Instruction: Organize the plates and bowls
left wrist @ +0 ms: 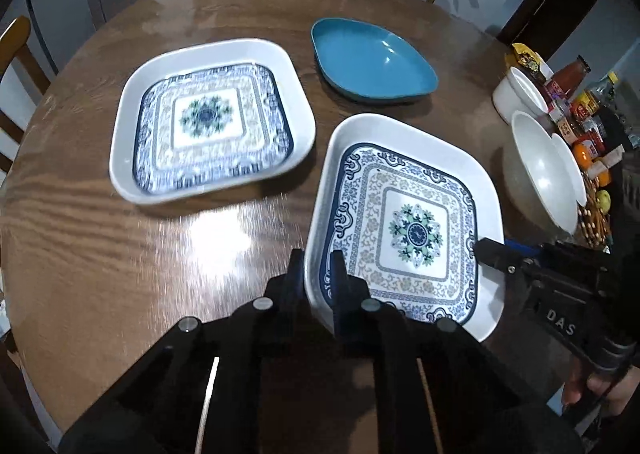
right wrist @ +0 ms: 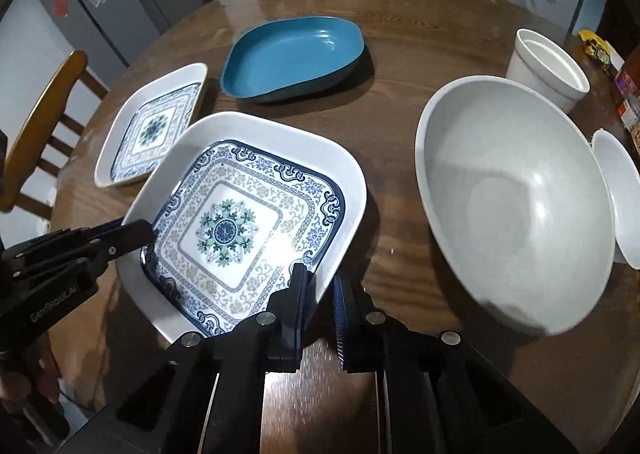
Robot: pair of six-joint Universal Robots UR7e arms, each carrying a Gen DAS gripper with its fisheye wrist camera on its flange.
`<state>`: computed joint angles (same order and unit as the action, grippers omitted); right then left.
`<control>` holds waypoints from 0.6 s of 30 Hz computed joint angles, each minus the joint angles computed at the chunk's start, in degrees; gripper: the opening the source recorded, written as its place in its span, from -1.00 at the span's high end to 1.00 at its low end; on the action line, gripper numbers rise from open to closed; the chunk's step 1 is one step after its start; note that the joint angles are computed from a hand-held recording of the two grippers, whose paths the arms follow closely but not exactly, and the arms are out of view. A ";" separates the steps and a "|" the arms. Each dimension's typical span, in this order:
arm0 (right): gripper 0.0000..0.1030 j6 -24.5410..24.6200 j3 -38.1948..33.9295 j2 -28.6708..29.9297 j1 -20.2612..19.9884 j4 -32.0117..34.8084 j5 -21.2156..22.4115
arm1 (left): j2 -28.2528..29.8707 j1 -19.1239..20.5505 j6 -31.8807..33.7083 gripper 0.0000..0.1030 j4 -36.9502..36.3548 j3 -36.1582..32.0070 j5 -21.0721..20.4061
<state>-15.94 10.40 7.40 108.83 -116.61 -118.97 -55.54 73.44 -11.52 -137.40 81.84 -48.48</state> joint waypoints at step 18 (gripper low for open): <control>0.71 -3.91 17.30 -7.87 0.68 -8.70 -3.16 | -3.51 -1.72 -4.28 0.27 -4.10 8.02 4.02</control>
